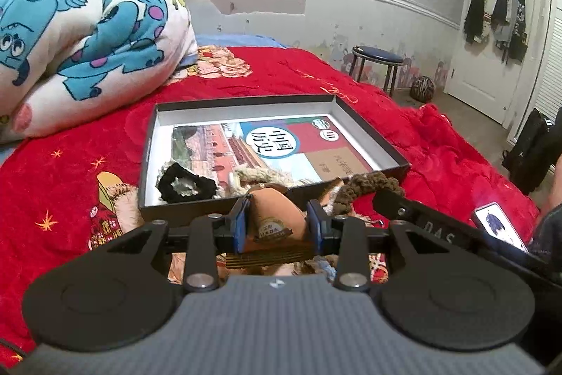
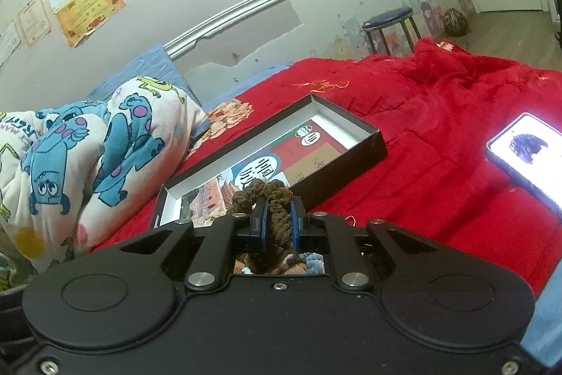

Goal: Organize objects
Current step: 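Lift the brown ring with the right tool toward the box while the left holds the packet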

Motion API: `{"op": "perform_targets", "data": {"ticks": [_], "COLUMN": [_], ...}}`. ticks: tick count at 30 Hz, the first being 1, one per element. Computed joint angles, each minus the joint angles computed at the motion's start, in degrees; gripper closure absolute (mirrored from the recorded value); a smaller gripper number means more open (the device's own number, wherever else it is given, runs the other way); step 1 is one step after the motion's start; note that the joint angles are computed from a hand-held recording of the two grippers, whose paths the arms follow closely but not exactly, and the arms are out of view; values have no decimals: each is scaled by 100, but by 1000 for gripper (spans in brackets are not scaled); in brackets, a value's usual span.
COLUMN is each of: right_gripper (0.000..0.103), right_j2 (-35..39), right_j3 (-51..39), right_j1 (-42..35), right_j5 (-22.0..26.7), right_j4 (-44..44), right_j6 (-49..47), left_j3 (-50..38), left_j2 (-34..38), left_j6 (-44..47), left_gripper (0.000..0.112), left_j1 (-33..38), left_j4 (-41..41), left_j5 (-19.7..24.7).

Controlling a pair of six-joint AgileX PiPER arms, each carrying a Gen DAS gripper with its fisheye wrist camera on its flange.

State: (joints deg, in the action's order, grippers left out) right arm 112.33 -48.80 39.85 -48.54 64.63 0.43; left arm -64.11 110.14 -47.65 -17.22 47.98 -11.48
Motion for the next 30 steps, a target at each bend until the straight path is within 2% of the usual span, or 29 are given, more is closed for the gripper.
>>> {"op": "perform_targets", "data": {"ticks": [5,7,10,13,19,24,30], "right_gripper": [90,90,90,90,90,90,90], "right_j2": [-56,-104,-163,-167,-119,-37,53], "right_j3": [-69,-148,-298,-445,-738,-928,-1116], "right_j1": [-39,-63,-94,-127,-161,-185,-278], "right_j5": [27,88,180,248,395,497,636], "right_j4": [35,86,121,92,202,180,71], "right_j6": [-207,-430,-772,-1023,-1433,-1563,-1622], "left_j3": [-217,-330,-426,-534,-596,-616,-720], "left_j2": [71,126,193,231,233,246,331], "left_j6": [-977,-1121,-873,-1524,-1143,-401,-243], "left_gripper": [73,73,73,73,73,72,72], "left_j1": [69,45,35,87,154,210,321], "left_j4": [961,1119,852,1483,1098,301,82], "left_j5": [160,333,500,567,620,583,474]}}
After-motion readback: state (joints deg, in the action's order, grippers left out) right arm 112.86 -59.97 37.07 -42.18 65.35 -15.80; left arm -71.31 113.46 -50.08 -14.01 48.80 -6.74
